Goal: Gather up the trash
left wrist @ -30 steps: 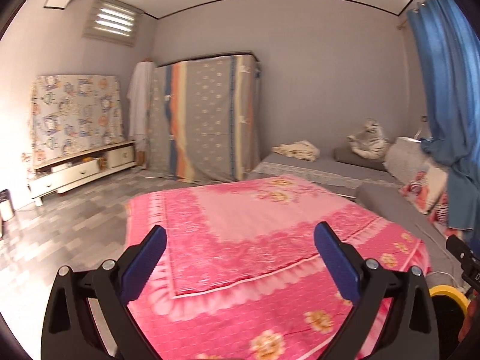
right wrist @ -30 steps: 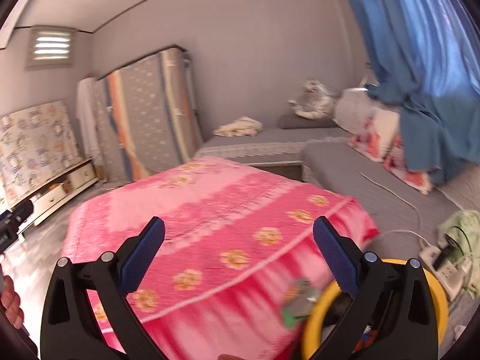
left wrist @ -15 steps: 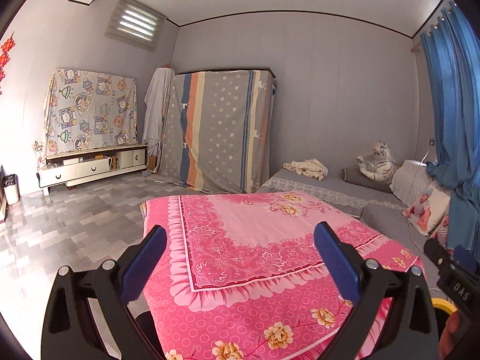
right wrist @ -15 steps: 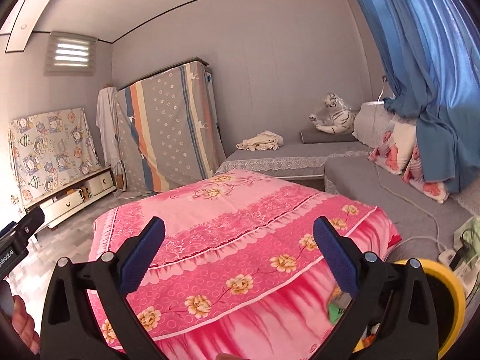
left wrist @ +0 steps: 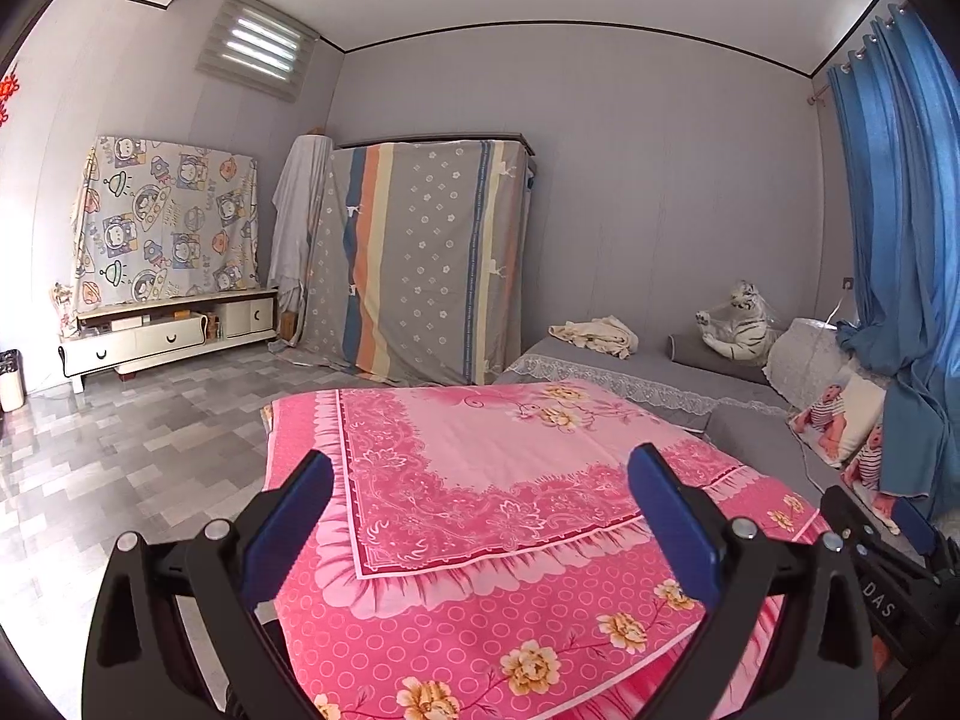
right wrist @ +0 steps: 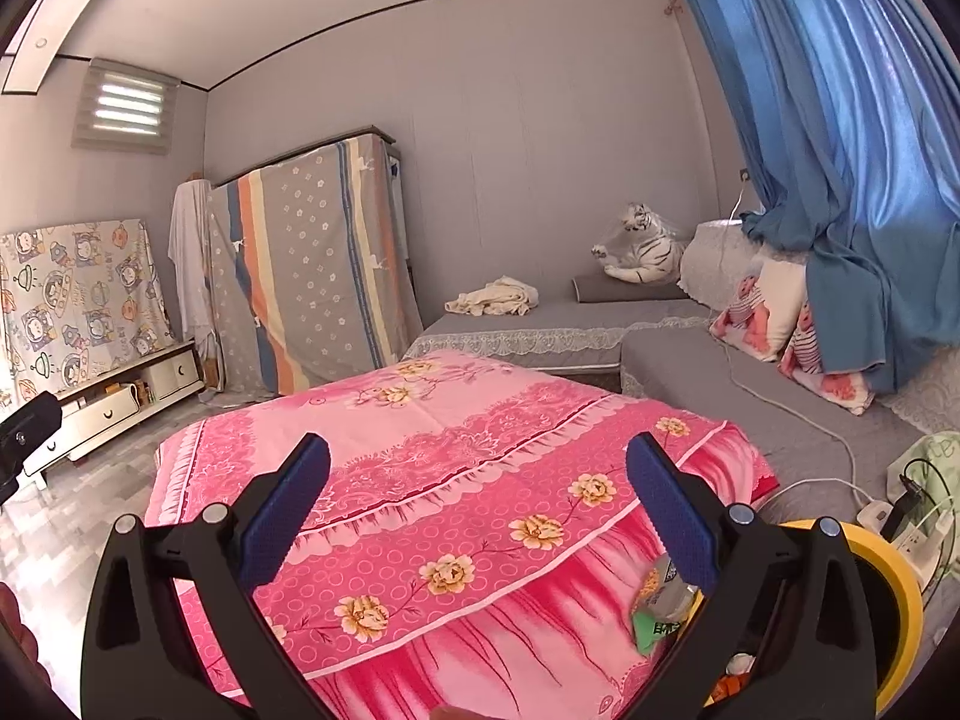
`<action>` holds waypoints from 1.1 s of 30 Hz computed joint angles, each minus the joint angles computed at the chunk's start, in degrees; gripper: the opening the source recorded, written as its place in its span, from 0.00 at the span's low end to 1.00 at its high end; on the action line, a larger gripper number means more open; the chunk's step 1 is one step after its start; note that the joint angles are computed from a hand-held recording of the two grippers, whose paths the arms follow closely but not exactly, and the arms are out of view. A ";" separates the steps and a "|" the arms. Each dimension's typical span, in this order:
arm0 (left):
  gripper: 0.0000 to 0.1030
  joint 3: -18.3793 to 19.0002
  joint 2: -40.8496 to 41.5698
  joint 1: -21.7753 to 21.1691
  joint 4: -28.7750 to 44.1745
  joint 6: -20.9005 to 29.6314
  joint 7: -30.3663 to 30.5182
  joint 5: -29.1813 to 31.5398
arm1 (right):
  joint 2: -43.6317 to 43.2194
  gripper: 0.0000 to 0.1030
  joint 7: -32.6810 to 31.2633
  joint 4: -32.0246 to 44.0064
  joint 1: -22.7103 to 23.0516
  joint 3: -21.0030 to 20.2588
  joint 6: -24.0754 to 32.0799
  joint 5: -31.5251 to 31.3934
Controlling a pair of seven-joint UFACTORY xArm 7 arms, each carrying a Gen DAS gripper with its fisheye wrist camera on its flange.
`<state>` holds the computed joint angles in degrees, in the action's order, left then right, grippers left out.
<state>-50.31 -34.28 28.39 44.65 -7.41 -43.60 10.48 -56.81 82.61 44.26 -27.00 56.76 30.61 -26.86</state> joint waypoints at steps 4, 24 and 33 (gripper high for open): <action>0.92 -0.37 0.60 0.25 0.46 0.22 -0.10 0.16 | 0.64 0.92 0.19 -0.46 0.12 -0.23 -0.48 0.01; 0.92 0.59 3.90 -1.21 1.60 0.87 0.67 1.53 | 2.18 0.92 2.19 -0.83 0.11 -0.02 -0.38 -1.05; 0.92 1.27 5.67 -2.03 2.20 1.05 1.16 2.06 | 2.70 0.92 2.69 -1.01 0.16 -0.05 -0.78 -1.75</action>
